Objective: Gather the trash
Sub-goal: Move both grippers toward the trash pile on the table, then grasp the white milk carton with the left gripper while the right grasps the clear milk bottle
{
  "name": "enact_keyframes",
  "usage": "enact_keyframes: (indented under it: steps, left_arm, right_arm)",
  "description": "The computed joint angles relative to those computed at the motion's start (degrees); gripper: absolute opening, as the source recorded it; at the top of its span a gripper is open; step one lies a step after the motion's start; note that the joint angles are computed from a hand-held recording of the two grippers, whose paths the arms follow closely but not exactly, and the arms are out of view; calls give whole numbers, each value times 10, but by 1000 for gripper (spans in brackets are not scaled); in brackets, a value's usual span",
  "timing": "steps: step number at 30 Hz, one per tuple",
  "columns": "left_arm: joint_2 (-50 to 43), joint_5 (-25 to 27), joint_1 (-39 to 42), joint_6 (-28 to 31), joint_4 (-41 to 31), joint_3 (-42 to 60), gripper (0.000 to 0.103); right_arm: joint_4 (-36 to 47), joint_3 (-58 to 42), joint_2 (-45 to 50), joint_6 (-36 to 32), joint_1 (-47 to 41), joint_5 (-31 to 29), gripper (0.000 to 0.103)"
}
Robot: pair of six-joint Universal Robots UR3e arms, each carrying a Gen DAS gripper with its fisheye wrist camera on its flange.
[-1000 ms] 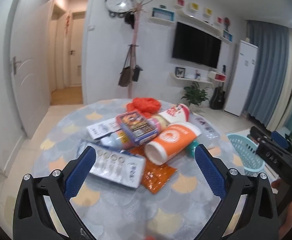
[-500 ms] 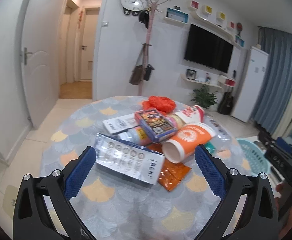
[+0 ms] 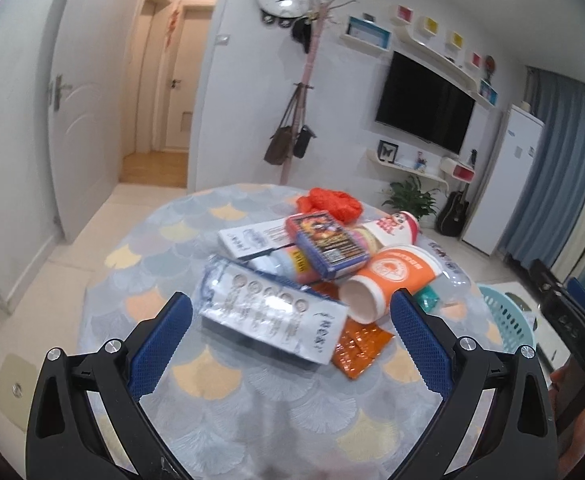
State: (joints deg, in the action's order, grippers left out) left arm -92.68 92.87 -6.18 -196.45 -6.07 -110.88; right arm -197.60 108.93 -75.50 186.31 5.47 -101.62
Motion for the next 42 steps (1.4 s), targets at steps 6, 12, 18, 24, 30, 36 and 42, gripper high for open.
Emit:
enact_keyframes:
  steps: [6,12,18,24,30,36,42]
  left_arm:
    - [-4,-23,32,-24,-30,13,96]
    - [-70,-103,74,-61,-153,120,96]
    - [-129,-126,91,-157,-190,167,96]
    - [-185,-121,73,-193,-208,222,96]
    - [-238,-92,49,-208,-258,299,89]
    - [-246,-91,47,-188,-238,295,78]
    - [-216,-125,55,-132,-227,259,65]
  right_arm:
    - [36,-33,8,0,-20,56,95]
    - [134,-129,53,2,-38,54,95]
    - [274,-288,138,-27,-68,105,87]
    - [447,-488,246,-38,-95,195,75]
    - [537,-625,332,-54,-83,211,75]
    - [609,-735,399,-72,-75,209,75]
    - [723,-902,484,-74,-76,222,75]
